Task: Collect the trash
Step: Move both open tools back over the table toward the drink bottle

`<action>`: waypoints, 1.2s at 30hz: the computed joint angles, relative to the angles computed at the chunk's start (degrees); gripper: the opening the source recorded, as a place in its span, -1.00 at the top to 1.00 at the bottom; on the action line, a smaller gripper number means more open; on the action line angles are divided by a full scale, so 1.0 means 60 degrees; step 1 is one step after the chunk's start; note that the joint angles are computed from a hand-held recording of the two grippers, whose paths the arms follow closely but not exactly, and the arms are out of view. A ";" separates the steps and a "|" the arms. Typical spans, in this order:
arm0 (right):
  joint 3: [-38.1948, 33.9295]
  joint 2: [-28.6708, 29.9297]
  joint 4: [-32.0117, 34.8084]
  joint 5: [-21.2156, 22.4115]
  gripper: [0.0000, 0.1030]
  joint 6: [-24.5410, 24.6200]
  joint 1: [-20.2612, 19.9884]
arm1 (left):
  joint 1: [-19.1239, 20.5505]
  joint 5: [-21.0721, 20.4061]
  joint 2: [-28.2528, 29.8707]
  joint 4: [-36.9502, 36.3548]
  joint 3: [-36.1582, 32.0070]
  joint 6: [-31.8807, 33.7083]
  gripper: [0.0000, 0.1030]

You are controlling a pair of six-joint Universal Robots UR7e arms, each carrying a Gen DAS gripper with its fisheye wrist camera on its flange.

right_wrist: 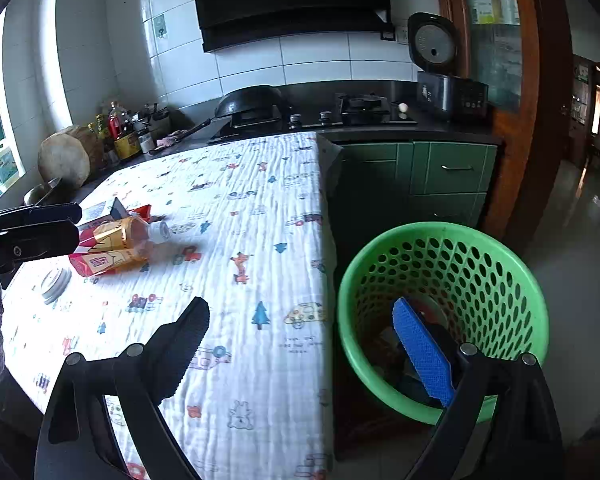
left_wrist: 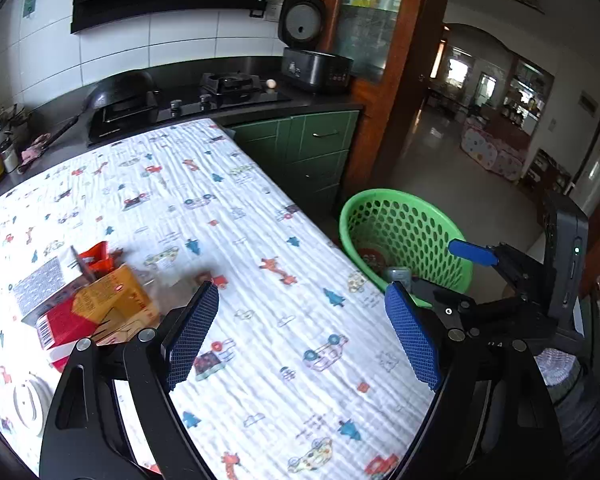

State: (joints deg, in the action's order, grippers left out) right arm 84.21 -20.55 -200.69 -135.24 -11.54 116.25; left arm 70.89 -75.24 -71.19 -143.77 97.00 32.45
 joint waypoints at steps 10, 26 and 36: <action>-0.1631 0.0880 0.1386 0.0505 -0.80 -0.0347 0.0299 | 0.0835 0.0224 -0.0770 -0.0452 0.0078 0.0149 -0.64; -0.3672 0.1950 0.3064 0.0882 -0.80 -0.0570 0.0491 | 0.1795 0.0446 -0.1176 -0.1037 -0.0278 0.0157 -0.64; -0.4868 0.2566 0.4131 0.1199 -0.81 -0.0686 0.0509 | 0.2388 0.0778 -0.1198 -0.1164 -0.0604 -0.0037 -0.64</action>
State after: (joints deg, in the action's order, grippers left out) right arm 55.00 -5.15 -175.90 -128.05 -15.66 119.30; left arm 85.21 -70.57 -78.38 -150.75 93.38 32.23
